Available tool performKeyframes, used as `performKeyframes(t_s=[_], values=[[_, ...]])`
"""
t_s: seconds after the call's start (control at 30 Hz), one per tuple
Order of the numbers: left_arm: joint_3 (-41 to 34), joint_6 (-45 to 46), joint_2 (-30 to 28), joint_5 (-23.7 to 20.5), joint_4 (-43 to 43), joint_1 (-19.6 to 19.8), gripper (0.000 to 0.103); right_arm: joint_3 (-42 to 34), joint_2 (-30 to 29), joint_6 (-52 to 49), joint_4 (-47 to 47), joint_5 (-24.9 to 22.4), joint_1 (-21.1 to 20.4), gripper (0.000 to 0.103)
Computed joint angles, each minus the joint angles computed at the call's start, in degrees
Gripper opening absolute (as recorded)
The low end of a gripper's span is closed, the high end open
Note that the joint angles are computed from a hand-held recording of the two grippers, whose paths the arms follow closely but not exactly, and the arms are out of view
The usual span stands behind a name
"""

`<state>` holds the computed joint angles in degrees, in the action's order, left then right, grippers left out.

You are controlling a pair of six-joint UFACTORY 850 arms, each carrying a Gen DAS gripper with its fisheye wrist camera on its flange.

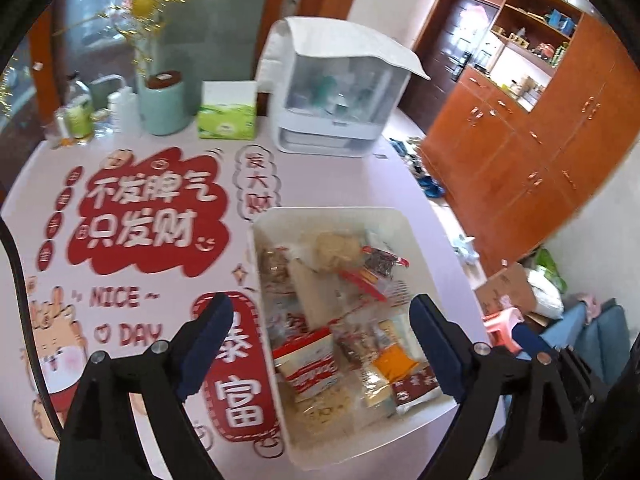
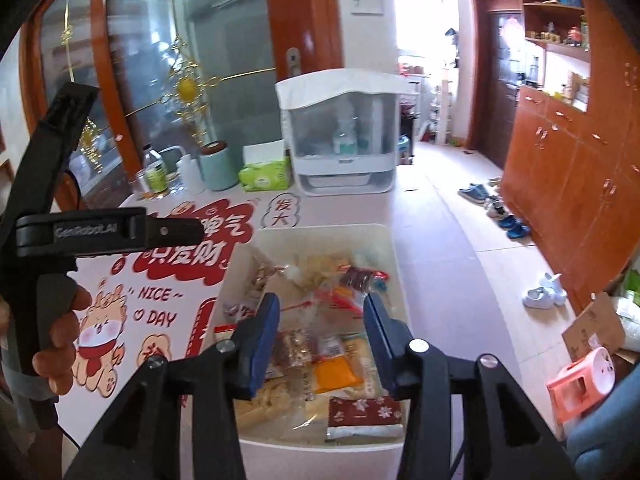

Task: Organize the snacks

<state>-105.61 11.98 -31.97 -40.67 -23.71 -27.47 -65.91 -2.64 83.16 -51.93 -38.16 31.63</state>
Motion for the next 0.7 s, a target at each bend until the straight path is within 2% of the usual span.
performKeyframes(t_s=[0.23,0.47,0.7], values=[[7.7,-5.7,6.3,3.5,7.4,0.1,0.09,-1.0,-0.3,-3.5,3.6,2.3,0.7,0.044],[15.2,-11.3,12.6,6.6,13.4,0.2,0.097,-1.4,0.4,-6.1,9.2,2.8,2.1,0.045],[23.6,-20.0,19.8,9.5,22.4,1.2,0.099,-2.7,-0.3,-6.8,13.5,1.2,3.7,0.048]])
